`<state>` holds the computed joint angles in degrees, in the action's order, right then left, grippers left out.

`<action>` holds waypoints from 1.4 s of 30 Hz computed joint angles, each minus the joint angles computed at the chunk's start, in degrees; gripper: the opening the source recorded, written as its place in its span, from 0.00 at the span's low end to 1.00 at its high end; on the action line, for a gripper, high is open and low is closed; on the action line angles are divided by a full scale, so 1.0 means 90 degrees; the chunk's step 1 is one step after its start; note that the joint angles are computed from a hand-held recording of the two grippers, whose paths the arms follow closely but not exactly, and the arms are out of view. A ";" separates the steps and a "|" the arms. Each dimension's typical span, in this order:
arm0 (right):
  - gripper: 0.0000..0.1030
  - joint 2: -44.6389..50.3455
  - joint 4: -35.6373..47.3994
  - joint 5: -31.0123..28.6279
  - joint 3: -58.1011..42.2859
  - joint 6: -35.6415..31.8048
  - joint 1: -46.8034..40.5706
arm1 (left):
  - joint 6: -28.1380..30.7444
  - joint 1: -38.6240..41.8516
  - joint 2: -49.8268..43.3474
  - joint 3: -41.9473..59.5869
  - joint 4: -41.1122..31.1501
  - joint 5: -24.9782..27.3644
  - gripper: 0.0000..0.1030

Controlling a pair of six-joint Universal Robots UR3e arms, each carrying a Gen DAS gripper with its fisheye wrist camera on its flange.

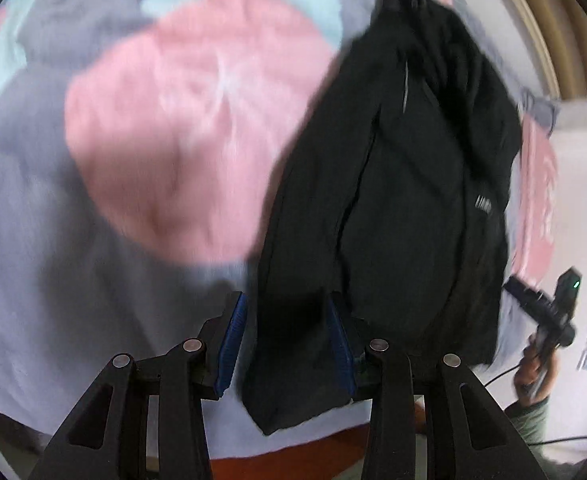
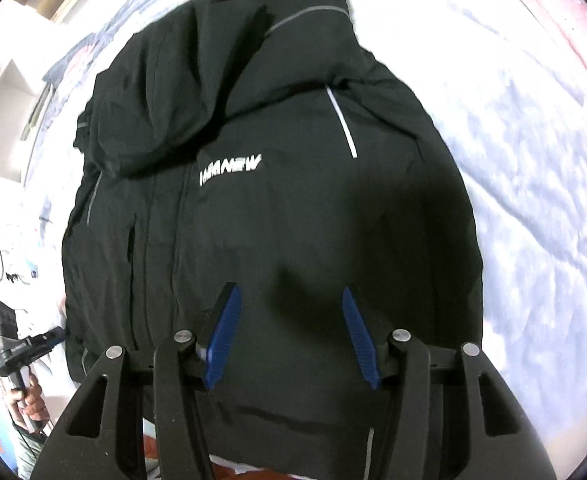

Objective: Fold large clothes

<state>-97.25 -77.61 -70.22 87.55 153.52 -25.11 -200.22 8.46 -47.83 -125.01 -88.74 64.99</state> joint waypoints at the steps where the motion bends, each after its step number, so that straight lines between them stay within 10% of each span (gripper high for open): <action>1: 0.55 -0.0079 0.0064 -0.0076 0.0046 -0.0102 -0.0055 | -0.0107 -0.0091 0.0000 -0.0166 0.0193 -0.0072 0.40; 13: 0.55 -0.0950 0.0499 -0.0535 0.0323 -0.1019 -0.1296 | 0.0253 0.0375 0.0614 -0.0893 0.1342 -0.2211 0.43; 25: 0.56 -0.1159 0.0642 -0.1293 0.1337 -0.1962 -0.3118 | -0.1627 -0.1403 -0.2158 -0.0921 0.3754 -0.0837 0.45; 35: 0.49 -0.1539 0.2395 -0.0488 0.0620 -0.2962 -0.3233 | -0.1610 -0.0698 -0.1458 -0.1206 0.5210 -0.2988 0.45; 42: 0.55 -0.1357 0.1675 -0.1097 0.1436 -0.2440 -0.3162 | -0.1720 -0.1261 -0.1973 -0.1256 0.4454 -0.1917 0.45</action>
